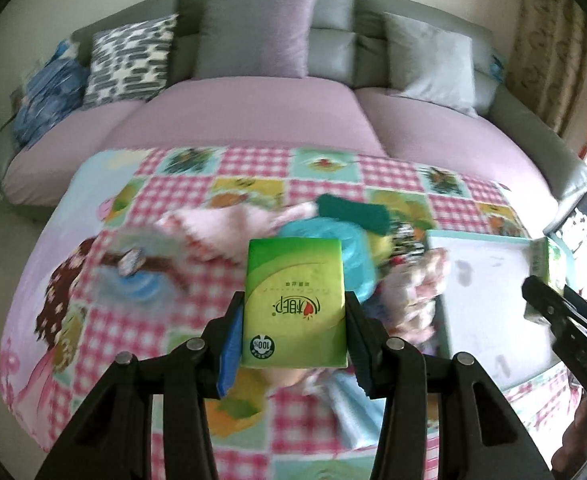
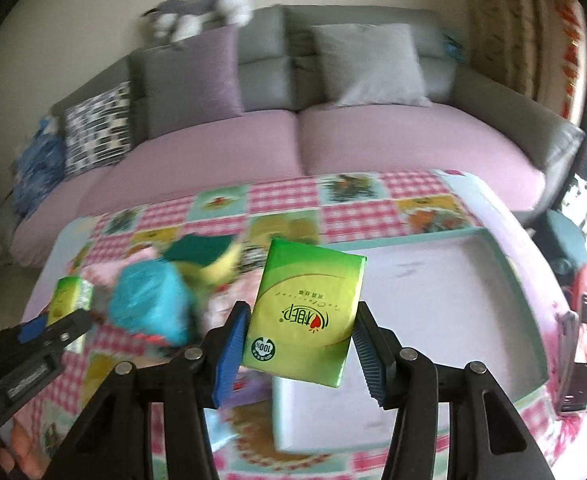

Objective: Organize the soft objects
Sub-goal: 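Carry the tissue pack into the white tray and open the left tool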

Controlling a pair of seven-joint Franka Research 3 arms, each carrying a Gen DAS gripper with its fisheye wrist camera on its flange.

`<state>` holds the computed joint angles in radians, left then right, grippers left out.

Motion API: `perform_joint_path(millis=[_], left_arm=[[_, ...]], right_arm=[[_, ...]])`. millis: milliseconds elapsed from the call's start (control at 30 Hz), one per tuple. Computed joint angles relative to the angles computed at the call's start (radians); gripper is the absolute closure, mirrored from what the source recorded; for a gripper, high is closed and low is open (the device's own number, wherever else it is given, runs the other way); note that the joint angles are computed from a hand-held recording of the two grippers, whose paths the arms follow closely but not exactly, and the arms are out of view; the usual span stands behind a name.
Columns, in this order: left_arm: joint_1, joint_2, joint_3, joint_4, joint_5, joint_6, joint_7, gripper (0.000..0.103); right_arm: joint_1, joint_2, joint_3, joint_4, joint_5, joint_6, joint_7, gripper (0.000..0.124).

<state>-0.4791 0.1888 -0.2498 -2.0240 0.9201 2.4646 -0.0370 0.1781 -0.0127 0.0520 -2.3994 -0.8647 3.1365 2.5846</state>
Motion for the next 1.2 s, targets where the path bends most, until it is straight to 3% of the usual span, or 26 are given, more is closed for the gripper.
perform_joint_path(millis=[267, 433, 567, 833, 1033, 1200], left_arm=[[-0.075, 0.227, 0.02, 0.308, -0.02, 0.014, 0.205, 0.055], [-0.131, 0.37, 0.049, 0.5, -0.088, 0.013, 0.35, 0.055], [-0.168, 0.474, 0.07, 0.633, -0.156, 0.001, 0.457, 0.055], [-0.22, 0.683, 0.101, 0.914, -0.314, -0.09, 0.645, 0.055], [-0.246, 0.792, 0.126, 1.074, -0.398, -0.151, 0.725, 0.055], [-0.256, 0.821, 0.143, 1.105, -0.433, -0.159, 0.742, 0.055]], right_arm=[[-0.027, 0.051, -0.091, 0.02, 0.008, -0.059, 0.005, 0.07], [-0.037, 0.083, -0.147, 0.047, -0.055, -0.109, 0.07, 0.069], [-0.039, 0.123, -0.171, 0.061, -0.03, -0.135, 0.052, 0.069], [-0.018, 0.179, -0.217, 0.075, 0.077, -0.13, -0.027, 0.069], [0.019, 0.198, -0.248, 0.081, 0.149, -0.143, -0.083, 0.069], [0.045, 0.201, -0.268, 0.081, 0.167, -0.14, -0.106, 0.069]])
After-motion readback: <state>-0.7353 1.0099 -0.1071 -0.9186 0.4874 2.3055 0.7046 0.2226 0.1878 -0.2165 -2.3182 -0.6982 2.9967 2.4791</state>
